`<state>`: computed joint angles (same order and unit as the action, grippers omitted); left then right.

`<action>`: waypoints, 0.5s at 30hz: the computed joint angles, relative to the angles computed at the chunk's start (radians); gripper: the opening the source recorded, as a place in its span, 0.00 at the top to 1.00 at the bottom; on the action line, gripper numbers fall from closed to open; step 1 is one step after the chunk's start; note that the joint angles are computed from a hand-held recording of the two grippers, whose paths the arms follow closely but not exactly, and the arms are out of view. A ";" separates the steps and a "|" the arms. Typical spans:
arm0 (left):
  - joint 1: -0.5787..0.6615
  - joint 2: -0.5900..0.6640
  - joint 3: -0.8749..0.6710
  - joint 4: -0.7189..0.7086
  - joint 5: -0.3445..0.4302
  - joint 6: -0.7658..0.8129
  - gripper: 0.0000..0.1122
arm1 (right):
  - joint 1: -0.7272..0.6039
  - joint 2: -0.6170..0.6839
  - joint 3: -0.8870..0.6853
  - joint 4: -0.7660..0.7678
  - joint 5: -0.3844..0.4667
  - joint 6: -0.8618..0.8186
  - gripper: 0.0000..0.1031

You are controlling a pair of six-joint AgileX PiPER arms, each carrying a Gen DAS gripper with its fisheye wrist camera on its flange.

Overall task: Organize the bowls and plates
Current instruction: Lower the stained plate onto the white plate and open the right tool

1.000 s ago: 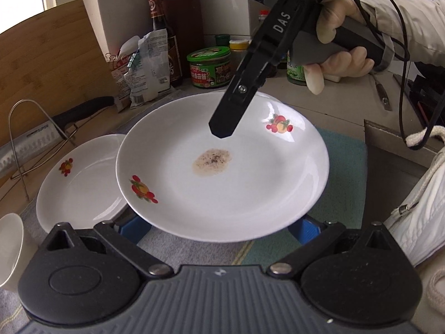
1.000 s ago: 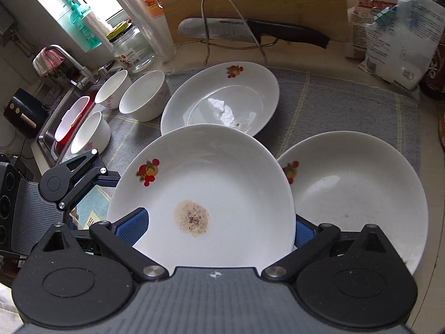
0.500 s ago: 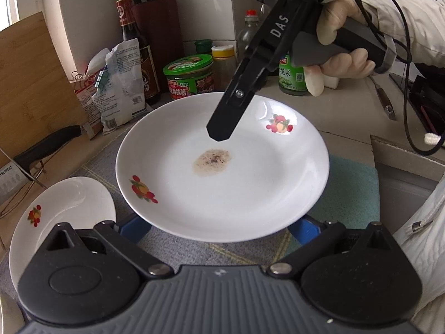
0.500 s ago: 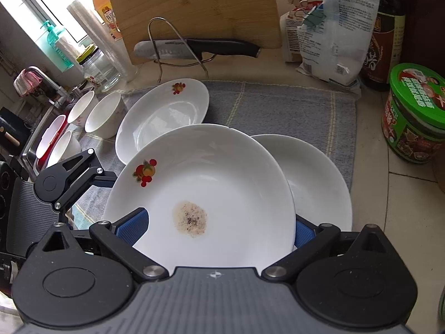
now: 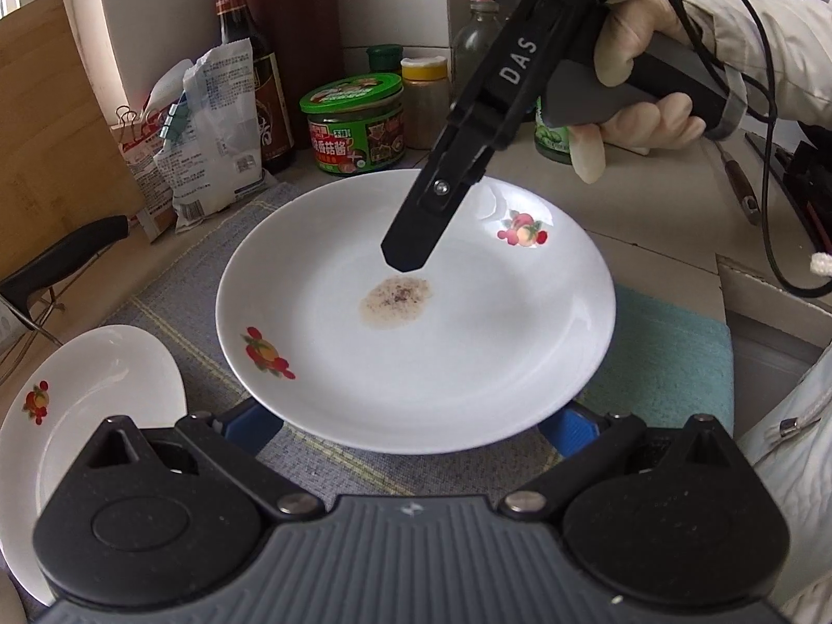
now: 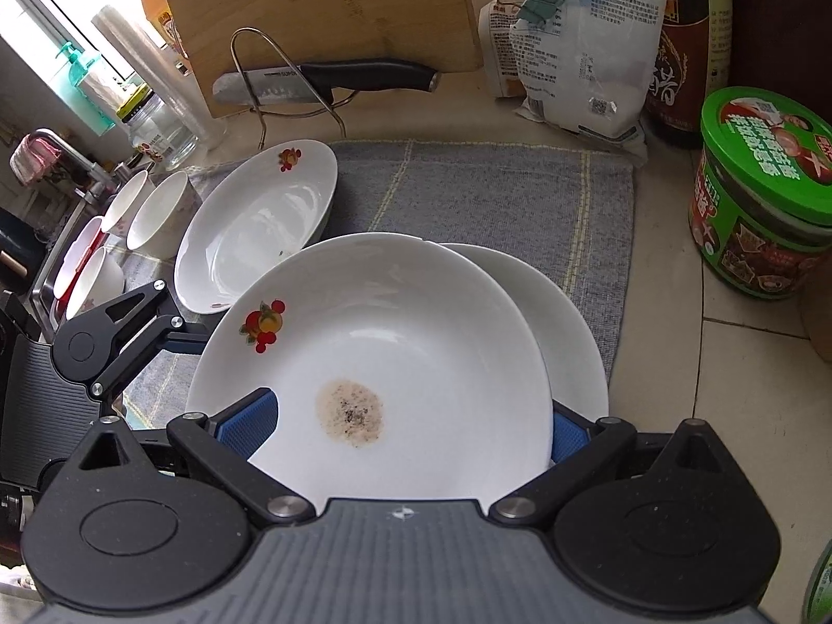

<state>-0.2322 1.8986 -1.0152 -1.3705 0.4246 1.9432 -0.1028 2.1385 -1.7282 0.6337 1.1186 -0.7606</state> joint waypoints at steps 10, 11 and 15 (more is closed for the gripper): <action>-0.024 0.029 -0.067 0.185 -0.010 -0.219 0.09 | 0.004 0.031 -0.032 -0.025 -0.002 0.020 0.00; -0.026 0.032 -0.072 0.200 -0.014 -0.235 0.09 | 0.005 0.033 -0.033 -0.027 -0.002 0.023 0.00; -0.027 0.049 -0.110 0.303 0.003 -0.350 0.09 | 0.001 0.043 -0.045 -0.029 0.011 0.030 0.00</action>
<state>-0.2588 1.9481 -1.1250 -1.0670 0.4279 1.5932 -0.1022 2.1818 -1.7729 0.6043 1.1292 -0.7301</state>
